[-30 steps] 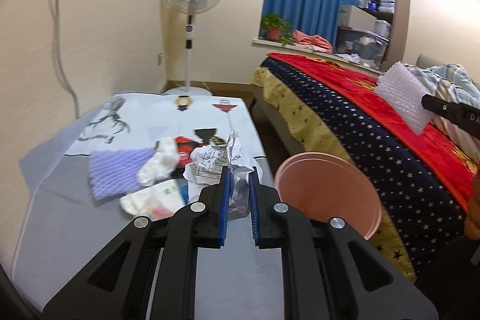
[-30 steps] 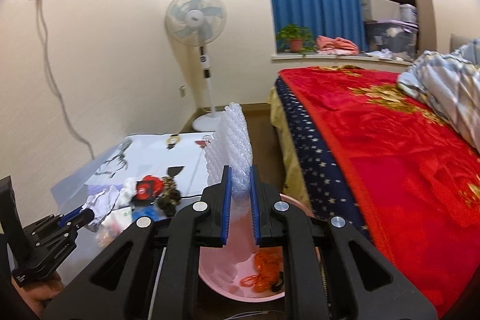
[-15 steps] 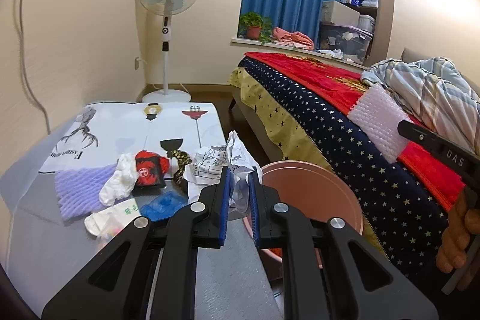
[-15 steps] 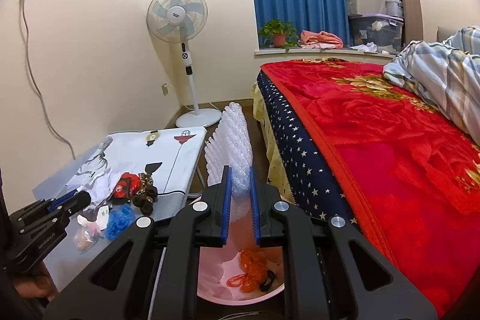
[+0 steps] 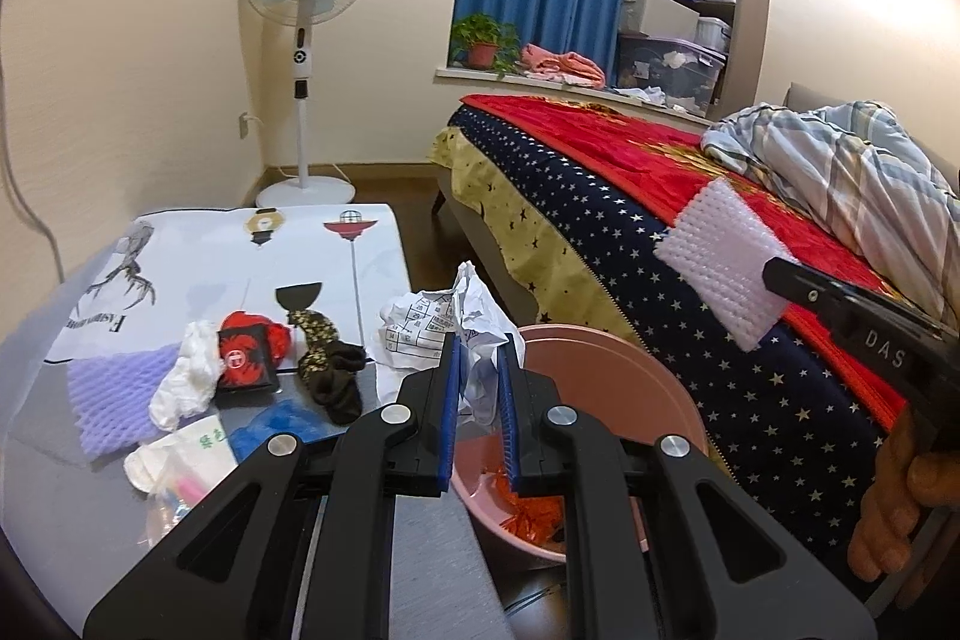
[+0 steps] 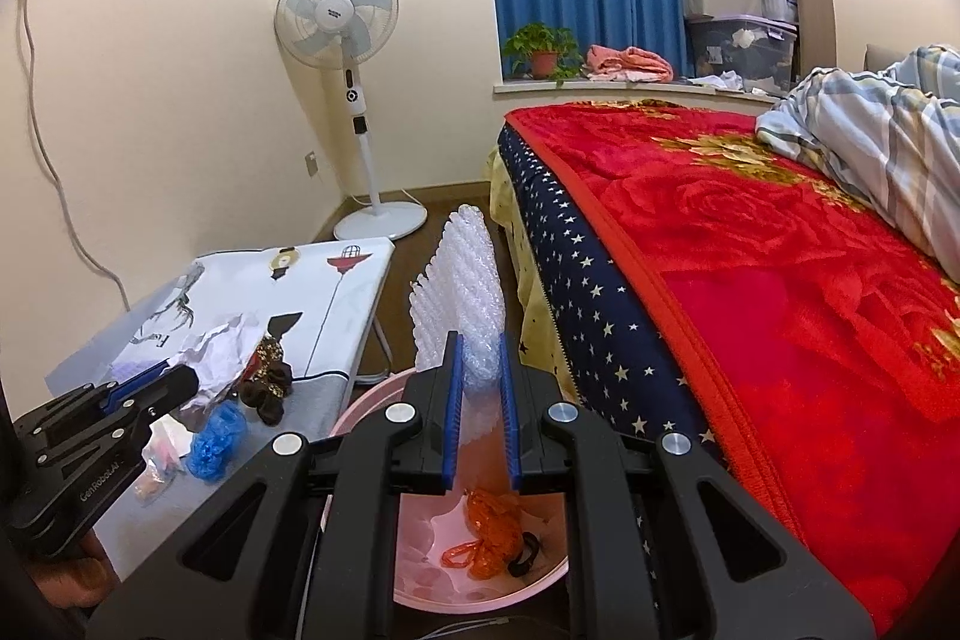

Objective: Collect trash
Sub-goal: 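Carry the crumpled paper with the left gripper over the pink bin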

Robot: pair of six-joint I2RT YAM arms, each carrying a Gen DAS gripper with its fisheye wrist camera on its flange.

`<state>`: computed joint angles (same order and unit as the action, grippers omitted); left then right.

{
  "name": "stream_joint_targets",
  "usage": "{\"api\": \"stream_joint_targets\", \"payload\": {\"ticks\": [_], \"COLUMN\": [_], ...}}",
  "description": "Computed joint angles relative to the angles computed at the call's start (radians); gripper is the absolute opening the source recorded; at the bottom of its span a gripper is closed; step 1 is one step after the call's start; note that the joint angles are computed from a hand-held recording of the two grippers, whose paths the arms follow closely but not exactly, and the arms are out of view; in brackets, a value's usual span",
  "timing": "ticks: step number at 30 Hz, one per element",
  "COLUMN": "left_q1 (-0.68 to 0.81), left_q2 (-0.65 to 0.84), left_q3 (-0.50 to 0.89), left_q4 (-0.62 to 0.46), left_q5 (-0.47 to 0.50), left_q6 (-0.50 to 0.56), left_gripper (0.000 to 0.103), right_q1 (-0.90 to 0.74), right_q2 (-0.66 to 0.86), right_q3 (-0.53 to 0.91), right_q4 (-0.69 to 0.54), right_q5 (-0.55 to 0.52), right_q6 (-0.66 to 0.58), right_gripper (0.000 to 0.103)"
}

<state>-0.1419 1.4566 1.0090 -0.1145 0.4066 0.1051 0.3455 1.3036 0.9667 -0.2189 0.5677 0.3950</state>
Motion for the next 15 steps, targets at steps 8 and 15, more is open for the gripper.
{"api": "stream_joint_targets", "payload": {"ticks": [8, 15], "left_q1": [-0.044, -0.07], "left_q2": [0.042, 0.078], "left_q3": [0.033, 0.053], "left_q4": [0.005, 0.013], "left_q5": [-0.01, -0.015], "left_q6": [-0.013, -0.02], "left_gripper": [0.012, 0.012], "right_q1": [-0.015, -0.026], "right_q2": [0.029, 0.057], "right_q3": [0.017, 0.028], "right_q4": [-0.011, -0.013], "right_q5": [-0.003, -0.013], "right_q6": [0.003, 0.007], "right_gripper": [0.012, 0.012]}}
